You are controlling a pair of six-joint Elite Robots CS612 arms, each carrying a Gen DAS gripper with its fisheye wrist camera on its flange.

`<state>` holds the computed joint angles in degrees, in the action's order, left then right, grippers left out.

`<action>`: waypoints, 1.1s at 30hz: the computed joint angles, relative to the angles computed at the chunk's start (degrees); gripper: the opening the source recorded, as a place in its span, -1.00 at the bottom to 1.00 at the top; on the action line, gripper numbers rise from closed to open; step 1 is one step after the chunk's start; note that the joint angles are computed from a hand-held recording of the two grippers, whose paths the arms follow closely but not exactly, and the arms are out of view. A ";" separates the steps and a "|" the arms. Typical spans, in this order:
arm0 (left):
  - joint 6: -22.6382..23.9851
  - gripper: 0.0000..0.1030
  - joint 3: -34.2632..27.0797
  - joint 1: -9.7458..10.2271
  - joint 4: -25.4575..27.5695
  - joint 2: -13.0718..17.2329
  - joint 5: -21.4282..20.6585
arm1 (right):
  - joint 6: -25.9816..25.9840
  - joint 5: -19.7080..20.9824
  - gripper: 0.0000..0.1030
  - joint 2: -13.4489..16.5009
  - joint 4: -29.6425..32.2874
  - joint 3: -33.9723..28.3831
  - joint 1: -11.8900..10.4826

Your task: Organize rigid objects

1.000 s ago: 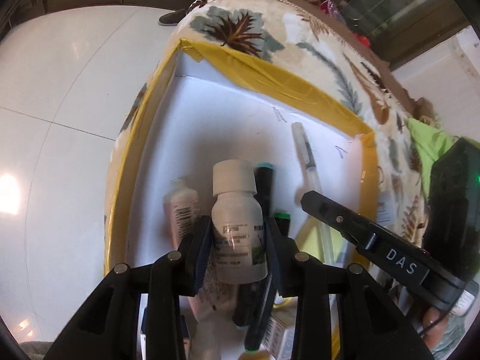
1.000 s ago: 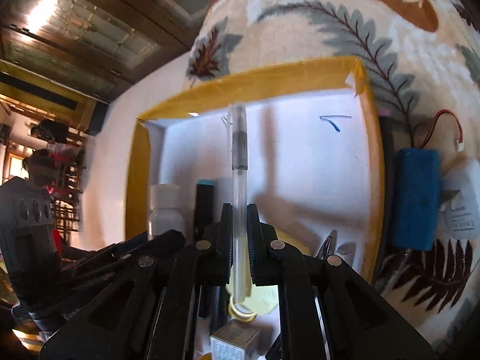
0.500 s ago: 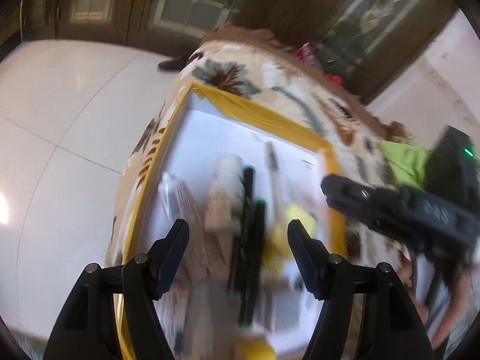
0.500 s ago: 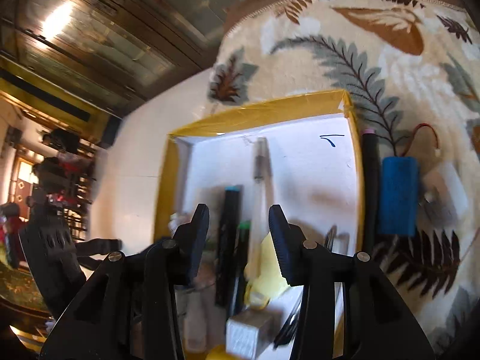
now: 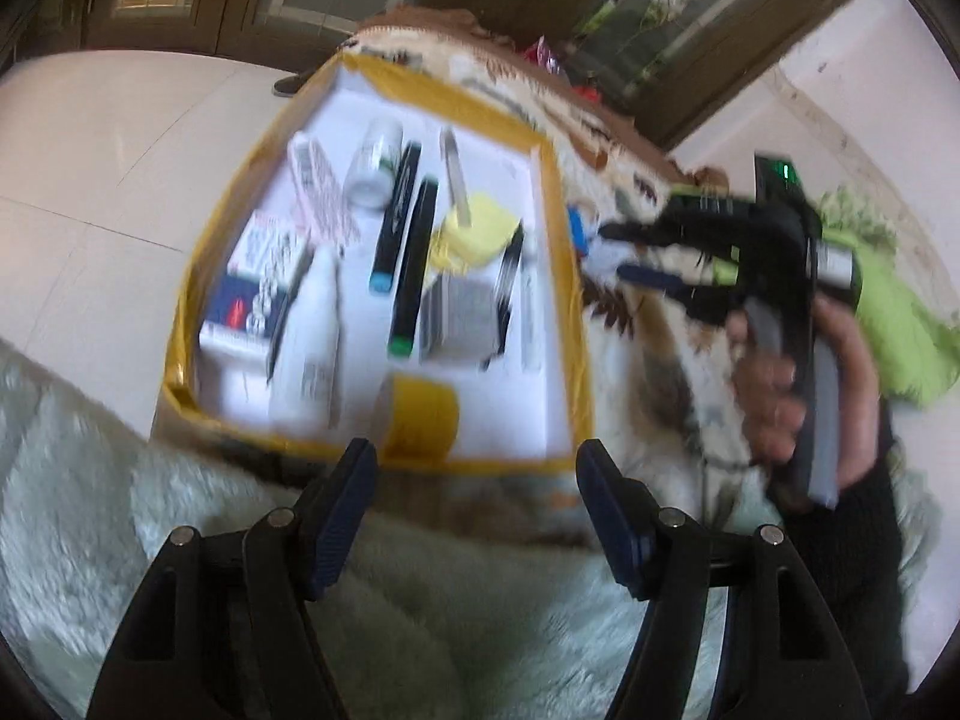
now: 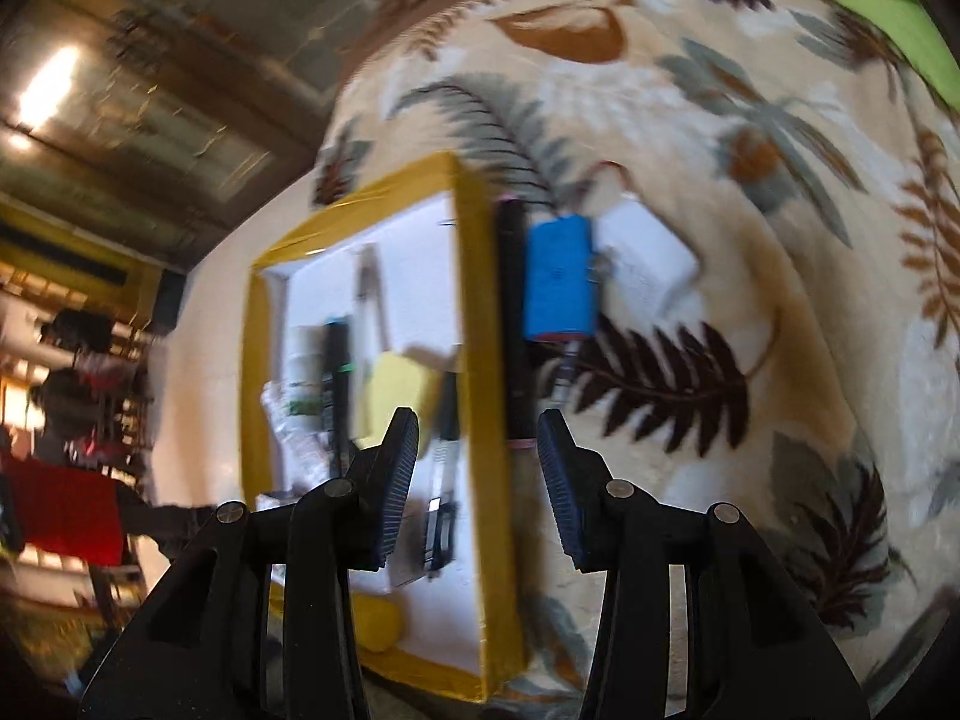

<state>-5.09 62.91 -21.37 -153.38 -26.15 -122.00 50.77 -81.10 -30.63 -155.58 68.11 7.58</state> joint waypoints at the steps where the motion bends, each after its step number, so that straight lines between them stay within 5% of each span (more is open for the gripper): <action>1: 0.38 0.34 0.53 -0.15 -0.18 -0.24 0.72 | -0.01 -0.41 -0.20 0.12 0.63 -0.15 -0.03; 8: 2.86 0.34 2.85 -0.40 -2.18 -1.49 1.00 | 0.47 -0.88 -0.20 0.08 1.79 -0.16 -0.01; 33: 1.07 0.34 1.98 0.10 -2.95 -1.51 -3.64 | 2.26 -0.23 -0.20 0.60 2.87 -0.63 -0.44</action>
<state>-4.02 64.89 -21.27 -156.33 -27.67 -125.64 53.04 -81.33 -30.03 -152.71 67.48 7.14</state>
